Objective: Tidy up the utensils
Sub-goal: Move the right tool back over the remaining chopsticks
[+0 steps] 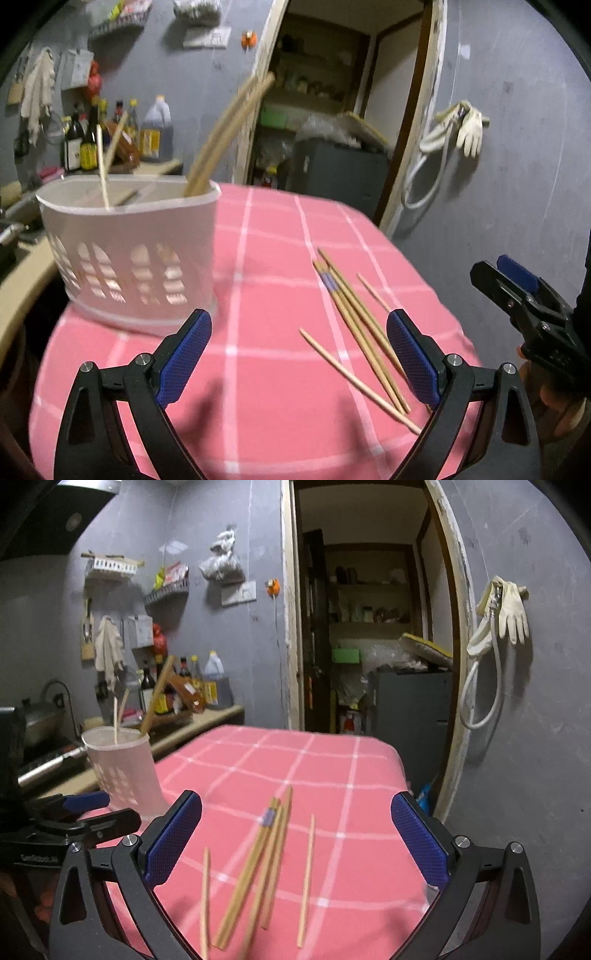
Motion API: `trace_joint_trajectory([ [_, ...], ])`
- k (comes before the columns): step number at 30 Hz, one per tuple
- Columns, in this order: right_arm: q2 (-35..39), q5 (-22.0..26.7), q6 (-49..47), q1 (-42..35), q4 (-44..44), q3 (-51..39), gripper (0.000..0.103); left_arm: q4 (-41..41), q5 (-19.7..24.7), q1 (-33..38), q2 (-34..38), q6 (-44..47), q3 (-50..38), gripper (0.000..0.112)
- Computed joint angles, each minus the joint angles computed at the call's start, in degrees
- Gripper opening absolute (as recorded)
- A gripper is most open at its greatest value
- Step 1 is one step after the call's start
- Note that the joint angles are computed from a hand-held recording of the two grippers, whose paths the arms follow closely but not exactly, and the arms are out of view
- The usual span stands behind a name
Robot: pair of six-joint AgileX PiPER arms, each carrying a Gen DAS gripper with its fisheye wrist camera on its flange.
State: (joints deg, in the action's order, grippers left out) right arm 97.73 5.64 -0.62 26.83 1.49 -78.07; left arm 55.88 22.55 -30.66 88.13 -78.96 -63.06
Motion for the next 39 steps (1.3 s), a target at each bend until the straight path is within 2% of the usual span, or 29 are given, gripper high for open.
trace_joint_trajectory([
  [3,1.2,2.8,-3.9,-1.3,3.7,-1.2,0.103,-6.6,0.6,0.2,1.8,6.5,-1.7,0.093],
  [6,2.6,6.0,-10.7,-2.7,10.6,-2.7,0.103,-17.5,1.1,1.5,3.5,16.8,-4.1,0.093],
  [9,4.7,10.4,-12.6,-3.7,12.7,-5.3,0.103,-28.8,2.7,3.1,5.2,27.8,-6.8,0.092],
  [11,5.9,12.7,-13.6,-4.1,14.0,-6.6,0.099,-34.5,3.7,4.0,6.4,33.3,-8.2,0.091],
  [14,8.0,16.5,-13.4,-4.5,14.0,-9.5,0.094,-40.9,5.4,4.9,8.1,39.9,-10.5,0.081],
  [16,9.2,19.0,-12.7,-4.6,13.4,-11.3,0.087,-44.2,6.7,5.5,8.9,43.3,-11.8,0.069],
  [17,10.0,20.5,-11.9,-4.7,12.7,-12.5,0.086,-46.0,7.5,5.8,9.6,45.2,-12.6,0.066],
  [18,10.6,21.5,-10.6,-4.6,11.5,-13.5,0.084,-47.1,7.9,6.0,9.8,46.3,-12.8,0.061],
  [20,12.1,24.0,-8.6,-4.2,9.1,-15.9,0.070,-49.6,9.1,6.3,10.9,49.0,-13.9,0.053],
  [22,13.7,26.8,-7.4,-3.9,7.3,-18.4,0.060,-51.9,11.3,6.6,12.4,51.5,-15.8,0.043],
  [23,14.7,28.5,-7.2,-3.7,6.8,-20.0,0.053,-52.4,12.2,6.6,13.1,52.0,-16.5,0.042],
  [25,16.4,30.8,-7.2,-3.7,6.4,-22.6,0.046,-52.0,12.9,6.3,13.9,51.7,-17.5,0.040],
  [27,17.7,32.3,-7.7,-3.8,6.7,-24.7,0.043,-54.4,13.8,6.7,14.7,54.1,-18.9,0.036],
  [29,18.8,33.5,-8.0,-3.8,6.7,-26.4,0.035,-56.3,14.9,7.1,15.7,55.7,-20.5,0.036],
  [31,19.8,34.6,-8.5,-4.1,7.3,-28.0,0.030,-57.2,15.8,7.1,16.7,56.3,-22.1,0.033],
  [35,21.7,37.0,-8.7,-4.8,8.5,-31.1,0.027,-60.0,18.6,7.6,19.2,57.8,-26.2,0.028],
  [39,23.8,39.6,-8.4,-5.2,9.2,-34.7,0.026,-59.6,21.5,7.7,21.9,58.0,-30.6,0.016],
])
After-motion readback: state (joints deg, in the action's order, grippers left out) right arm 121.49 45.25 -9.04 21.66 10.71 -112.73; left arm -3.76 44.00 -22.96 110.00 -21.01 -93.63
